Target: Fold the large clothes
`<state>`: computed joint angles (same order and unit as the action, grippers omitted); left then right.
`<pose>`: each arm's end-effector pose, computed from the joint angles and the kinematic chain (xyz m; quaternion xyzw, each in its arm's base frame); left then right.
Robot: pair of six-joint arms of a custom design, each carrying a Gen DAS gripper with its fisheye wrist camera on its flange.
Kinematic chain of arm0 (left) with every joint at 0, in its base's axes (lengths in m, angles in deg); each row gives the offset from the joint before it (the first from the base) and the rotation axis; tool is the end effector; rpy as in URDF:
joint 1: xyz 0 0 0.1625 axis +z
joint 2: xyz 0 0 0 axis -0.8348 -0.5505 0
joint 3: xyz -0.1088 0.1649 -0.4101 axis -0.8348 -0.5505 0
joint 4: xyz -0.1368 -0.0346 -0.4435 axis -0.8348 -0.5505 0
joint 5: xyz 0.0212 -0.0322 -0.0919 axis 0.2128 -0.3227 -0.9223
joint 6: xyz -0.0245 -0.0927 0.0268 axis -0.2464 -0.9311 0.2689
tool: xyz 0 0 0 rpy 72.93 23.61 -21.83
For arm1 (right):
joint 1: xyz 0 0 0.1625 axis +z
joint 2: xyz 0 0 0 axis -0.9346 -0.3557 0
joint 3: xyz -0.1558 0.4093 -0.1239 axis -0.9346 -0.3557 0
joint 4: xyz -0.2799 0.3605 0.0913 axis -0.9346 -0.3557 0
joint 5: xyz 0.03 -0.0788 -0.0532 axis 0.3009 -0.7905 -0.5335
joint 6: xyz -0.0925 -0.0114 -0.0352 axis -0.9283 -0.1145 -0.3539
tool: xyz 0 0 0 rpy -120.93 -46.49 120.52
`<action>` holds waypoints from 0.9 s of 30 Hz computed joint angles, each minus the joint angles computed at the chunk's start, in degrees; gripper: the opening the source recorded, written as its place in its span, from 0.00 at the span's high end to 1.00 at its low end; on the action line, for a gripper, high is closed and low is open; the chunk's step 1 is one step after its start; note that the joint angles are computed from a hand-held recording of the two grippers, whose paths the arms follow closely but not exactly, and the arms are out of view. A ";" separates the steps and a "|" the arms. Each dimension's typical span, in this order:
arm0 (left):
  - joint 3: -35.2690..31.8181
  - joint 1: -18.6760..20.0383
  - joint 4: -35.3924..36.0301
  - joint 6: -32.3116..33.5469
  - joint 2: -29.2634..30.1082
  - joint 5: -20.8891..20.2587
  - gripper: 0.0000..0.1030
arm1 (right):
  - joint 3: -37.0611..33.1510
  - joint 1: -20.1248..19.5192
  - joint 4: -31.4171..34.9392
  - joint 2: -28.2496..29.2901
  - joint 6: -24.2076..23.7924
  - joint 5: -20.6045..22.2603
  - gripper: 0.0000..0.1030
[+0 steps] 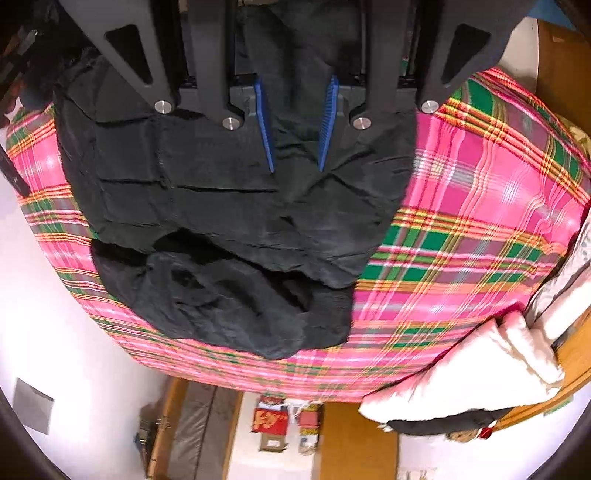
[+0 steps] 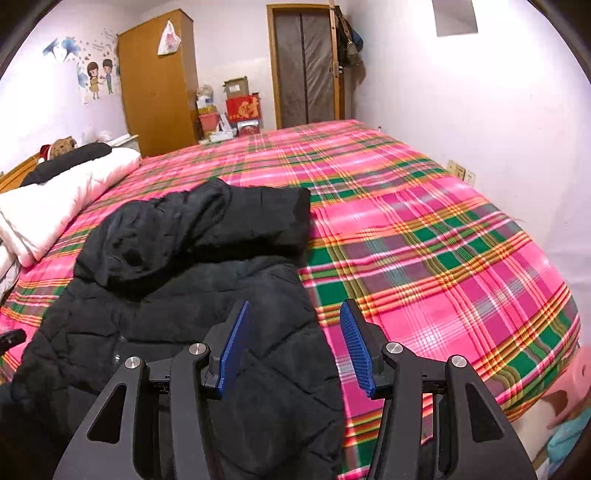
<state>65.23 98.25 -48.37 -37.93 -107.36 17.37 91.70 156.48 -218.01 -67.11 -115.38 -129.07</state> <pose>-0.4050 -0.6577 0.0965 -0.1251 0.8321 -0.3894 0.3746 0.0684 -0.8622 0.4230 0.2578 -0.8787 0.3136 0.2512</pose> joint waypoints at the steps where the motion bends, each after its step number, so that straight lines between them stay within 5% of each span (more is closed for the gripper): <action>1: 0.48 0.34 0.13 -0.60 -0.53 -0.64 0.75 | -1.84 -0.42 4.77 0.43 2.26 0.47 0.49; 3: 1.45 1.10 -0.38 -1.13 -1.41 -2.18 0.73 | -5.96 -1.32 13.96 2.02 7.64 -0.65 0.44; 18: 6.06 5.97 -6.76 -2.92 -3.99 -11.35 0.58 | -11.05 -4.00 26.72 5.05 14.80 -5.18 0.40; 27: 4.31 5.82 3.53 -10.95 -4.04 -6.05 0.58 | -14.61 -5.55 29.95 6.41 18.92 -3.20 0.40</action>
